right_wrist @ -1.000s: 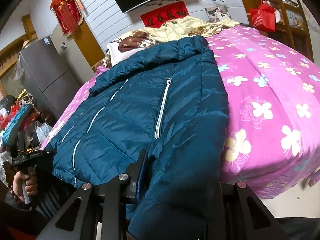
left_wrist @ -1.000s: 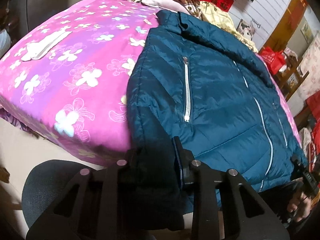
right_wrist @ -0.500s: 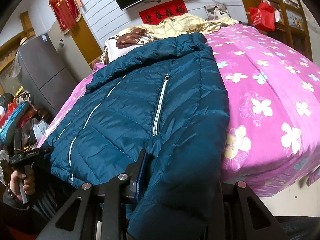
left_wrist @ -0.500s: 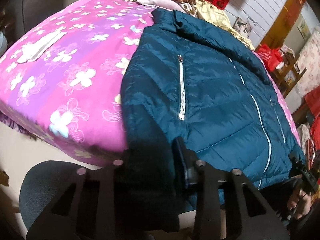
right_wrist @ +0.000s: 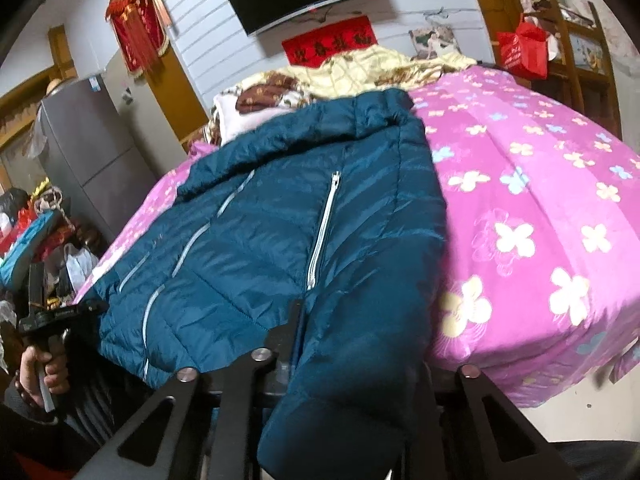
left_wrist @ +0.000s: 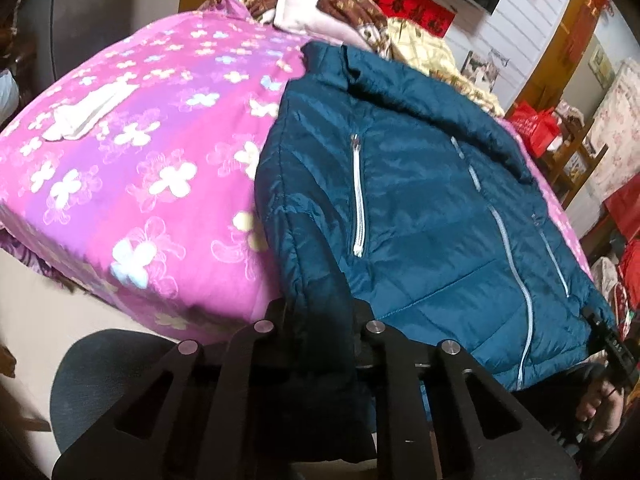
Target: Fold large clothes
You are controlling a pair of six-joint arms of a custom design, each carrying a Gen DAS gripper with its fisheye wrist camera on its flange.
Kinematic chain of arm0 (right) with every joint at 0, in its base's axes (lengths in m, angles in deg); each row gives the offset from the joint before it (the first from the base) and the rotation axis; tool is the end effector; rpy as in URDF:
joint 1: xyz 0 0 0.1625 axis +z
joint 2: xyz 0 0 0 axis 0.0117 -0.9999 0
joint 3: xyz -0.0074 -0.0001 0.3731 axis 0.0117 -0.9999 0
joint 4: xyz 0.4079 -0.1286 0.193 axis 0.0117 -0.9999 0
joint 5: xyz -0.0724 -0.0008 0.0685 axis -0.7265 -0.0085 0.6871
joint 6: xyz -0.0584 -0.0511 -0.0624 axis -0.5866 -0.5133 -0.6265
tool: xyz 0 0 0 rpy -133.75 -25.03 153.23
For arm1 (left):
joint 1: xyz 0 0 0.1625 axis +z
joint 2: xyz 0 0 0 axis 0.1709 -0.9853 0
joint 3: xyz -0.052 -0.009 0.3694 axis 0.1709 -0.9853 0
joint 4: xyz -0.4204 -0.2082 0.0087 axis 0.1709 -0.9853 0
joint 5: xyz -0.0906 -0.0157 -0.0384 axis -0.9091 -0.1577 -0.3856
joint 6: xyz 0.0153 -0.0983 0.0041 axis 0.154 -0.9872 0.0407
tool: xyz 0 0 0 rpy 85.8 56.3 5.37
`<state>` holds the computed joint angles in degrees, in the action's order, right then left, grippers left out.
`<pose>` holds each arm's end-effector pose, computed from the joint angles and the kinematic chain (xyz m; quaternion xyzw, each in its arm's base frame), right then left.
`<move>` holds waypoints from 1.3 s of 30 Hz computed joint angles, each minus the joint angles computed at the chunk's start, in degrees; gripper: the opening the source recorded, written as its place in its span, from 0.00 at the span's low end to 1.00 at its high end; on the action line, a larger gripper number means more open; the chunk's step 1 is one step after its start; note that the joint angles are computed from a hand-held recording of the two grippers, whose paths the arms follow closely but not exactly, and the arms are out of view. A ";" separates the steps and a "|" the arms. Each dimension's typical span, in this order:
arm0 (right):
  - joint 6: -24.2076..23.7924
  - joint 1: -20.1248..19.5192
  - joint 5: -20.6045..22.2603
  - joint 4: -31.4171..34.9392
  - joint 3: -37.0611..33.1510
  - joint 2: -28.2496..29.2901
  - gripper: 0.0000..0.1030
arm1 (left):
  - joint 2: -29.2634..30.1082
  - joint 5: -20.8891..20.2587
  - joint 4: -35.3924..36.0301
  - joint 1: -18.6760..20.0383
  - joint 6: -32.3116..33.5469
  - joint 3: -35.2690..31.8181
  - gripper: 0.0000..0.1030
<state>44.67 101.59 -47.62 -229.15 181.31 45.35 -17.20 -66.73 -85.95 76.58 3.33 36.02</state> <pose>0.2176 -0.5123 -0.0032 0.1687 -0.8967 0.3803 0.1514 0.1448 -0.5137 0.3999 0.0565 0.9045 -0.3479 0.2400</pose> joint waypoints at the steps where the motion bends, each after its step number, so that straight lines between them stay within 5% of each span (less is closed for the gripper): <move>1: -0.28 0.00 0.12 -1.12 0.19 -0.06 0.13 | -0.24 -0.18 -0.45 -0.11 0.00 0.15 0.11; 9: -2.27 1.56 1.60 -4.64 1.60 -2.46 0.10 | -3.63 -6.55 -1.81 -0.59 -1.19 0.46 0.08; 23: -1.07 4.55 12.54 -11.26 6.47 -11.64 0.08 | -13.98 -13.68 -6.60 -6.16 -4.61 2.62 0.07; 31: -2.44 7.19 14.81 -16.56 8.03 -14.48 0.08 | -15.95 -10.45 -11.05 -12.87 -2.59 1.87 0.07; 39: -3.72 7.34 12.07 -14.19 -0.36 -9.69 0.08 | -1.38 -1.13 -21.18 -13.15 0.20 -5.75 0.07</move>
<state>40.95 108.93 -35.55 -243.34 180.95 35.67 -18.57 -67.86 -107.13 63.43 3.52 30.27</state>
